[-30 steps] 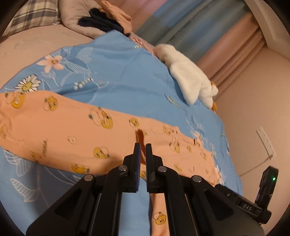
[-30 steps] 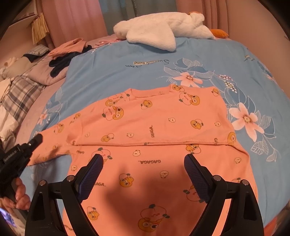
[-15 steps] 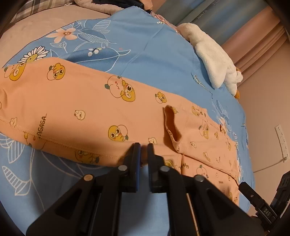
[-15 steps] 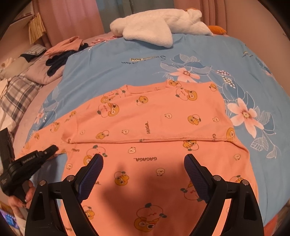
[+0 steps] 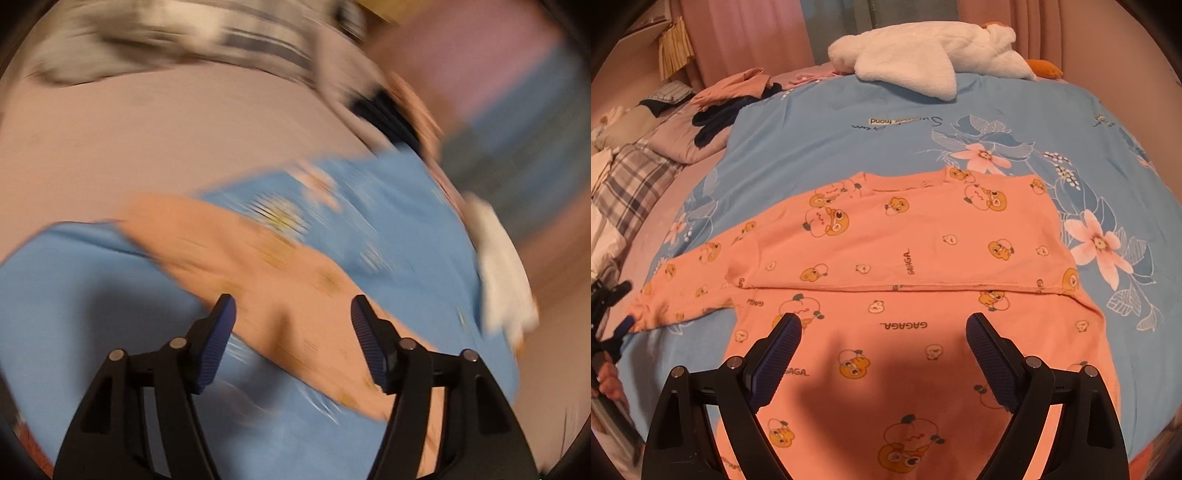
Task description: Fold small clothes
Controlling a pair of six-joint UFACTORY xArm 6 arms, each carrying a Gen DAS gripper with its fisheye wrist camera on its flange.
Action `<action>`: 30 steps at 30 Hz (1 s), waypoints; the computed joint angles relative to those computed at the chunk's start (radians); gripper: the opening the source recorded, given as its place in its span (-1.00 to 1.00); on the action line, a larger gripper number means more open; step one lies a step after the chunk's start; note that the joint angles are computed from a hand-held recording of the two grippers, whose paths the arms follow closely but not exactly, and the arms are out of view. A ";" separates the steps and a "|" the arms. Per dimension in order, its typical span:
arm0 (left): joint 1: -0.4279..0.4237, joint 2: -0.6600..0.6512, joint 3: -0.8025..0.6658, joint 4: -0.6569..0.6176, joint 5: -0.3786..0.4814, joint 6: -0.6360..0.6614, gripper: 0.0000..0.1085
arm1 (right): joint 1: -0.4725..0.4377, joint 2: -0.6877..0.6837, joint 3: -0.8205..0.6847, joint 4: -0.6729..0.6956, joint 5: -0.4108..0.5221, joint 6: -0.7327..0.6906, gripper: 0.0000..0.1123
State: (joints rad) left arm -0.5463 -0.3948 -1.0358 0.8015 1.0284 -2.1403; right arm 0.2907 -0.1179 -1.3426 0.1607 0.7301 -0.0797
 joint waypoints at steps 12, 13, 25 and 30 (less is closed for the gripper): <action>0.090 -0.037 0.079 -0.119 -0.005 -0.082 0.20 | 0.018 0.006 -0.007 -0.013 -0.004 -0.007 0.61; 0.096 -0.050 0.098 -0.108 -0.019 -0.100 0.17 | 0.018 0.007 -0.008 -0.014 -0.003 -0.004 0.61; 0.143 -0.013 0.069 0.021 -0.182 -0.090 -0.88 | -0.012 -0.012 -0.003 0.080 -0.019 -0.056 0.61; 0.092 0.087 -0.109 0.105 -0.141 0.027 -0.88 | -0.051 -0.022 0.001 0.167 -0.033 -0.123 0.61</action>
